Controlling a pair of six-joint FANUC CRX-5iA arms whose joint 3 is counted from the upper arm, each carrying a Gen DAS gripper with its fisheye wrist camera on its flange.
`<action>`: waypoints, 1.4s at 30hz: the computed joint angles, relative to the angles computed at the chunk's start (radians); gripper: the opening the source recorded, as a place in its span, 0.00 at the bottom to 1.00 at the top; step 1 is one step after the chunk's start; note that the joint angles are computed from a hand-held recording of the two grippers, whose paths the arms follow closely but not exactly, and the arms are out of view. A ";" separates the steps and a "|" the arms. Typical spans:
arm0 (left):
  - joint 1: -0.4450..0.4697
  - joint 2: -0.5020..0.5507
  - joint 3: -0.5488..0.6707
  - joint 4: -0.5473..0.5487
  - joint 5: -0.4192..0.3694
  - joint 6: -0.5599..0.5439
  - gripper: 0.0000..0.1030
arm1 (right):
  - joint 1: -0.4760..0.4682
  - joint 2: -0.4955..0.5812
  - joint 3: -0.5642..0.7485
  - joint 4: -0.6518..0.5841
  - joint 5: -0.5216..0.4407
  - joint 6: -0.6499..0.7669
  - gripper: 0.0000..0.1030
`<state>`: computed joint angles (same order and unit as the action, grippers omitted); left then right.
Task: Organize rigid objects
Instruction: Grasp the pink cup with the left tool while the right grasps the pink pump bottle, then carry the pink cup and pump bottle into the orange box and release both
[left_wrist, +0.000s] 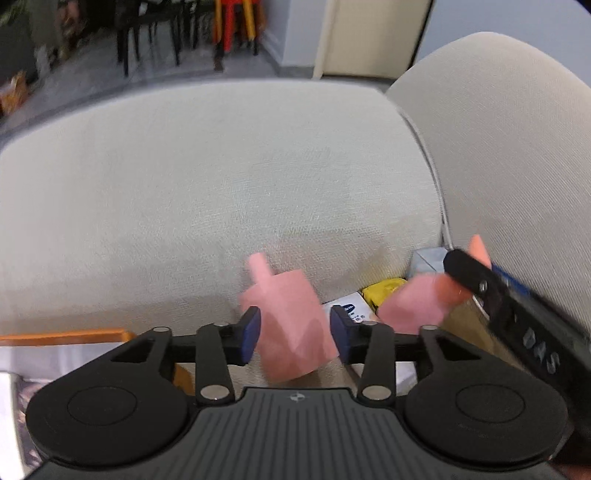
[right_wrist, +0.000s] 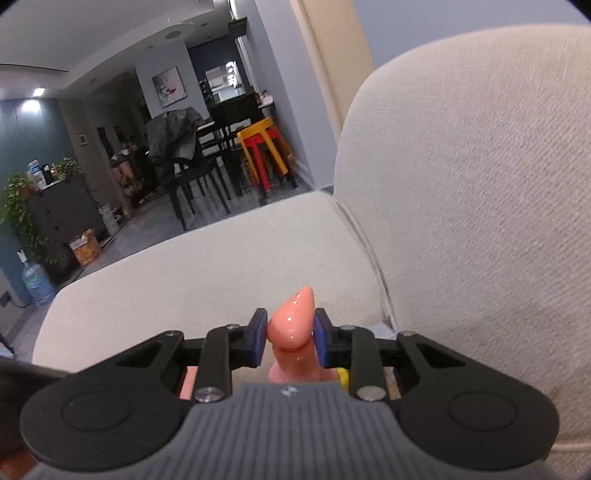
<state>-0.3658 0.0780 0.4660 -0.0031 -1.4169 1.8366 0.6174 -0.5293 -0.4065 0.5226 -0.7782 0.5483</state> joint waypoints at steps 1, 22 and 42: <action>-0.007 0.033 0.044 -0.018 -0.042 0.016 0.51 | -0.011 0.009 0.015 -0.039 -0.001 0.017 0.25; -0.003 0.132 0.154 -0.071 -0.165 -0.016 0.63 | -0.038 0.049 0.070 -0.136 -0.003 0.082 0.24; 0.262 -0.498 -0.371 0.203 0.264 -0.237 0.62 | 0.076 -0.055 0.282 -0.444 -0.036 0.401 0.24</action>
<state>-0.1040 -0.4195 0.0949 0.1996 -1.1527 1.5999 0.6934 -0.5839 -0.1247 0.0788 -0.8138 0.9490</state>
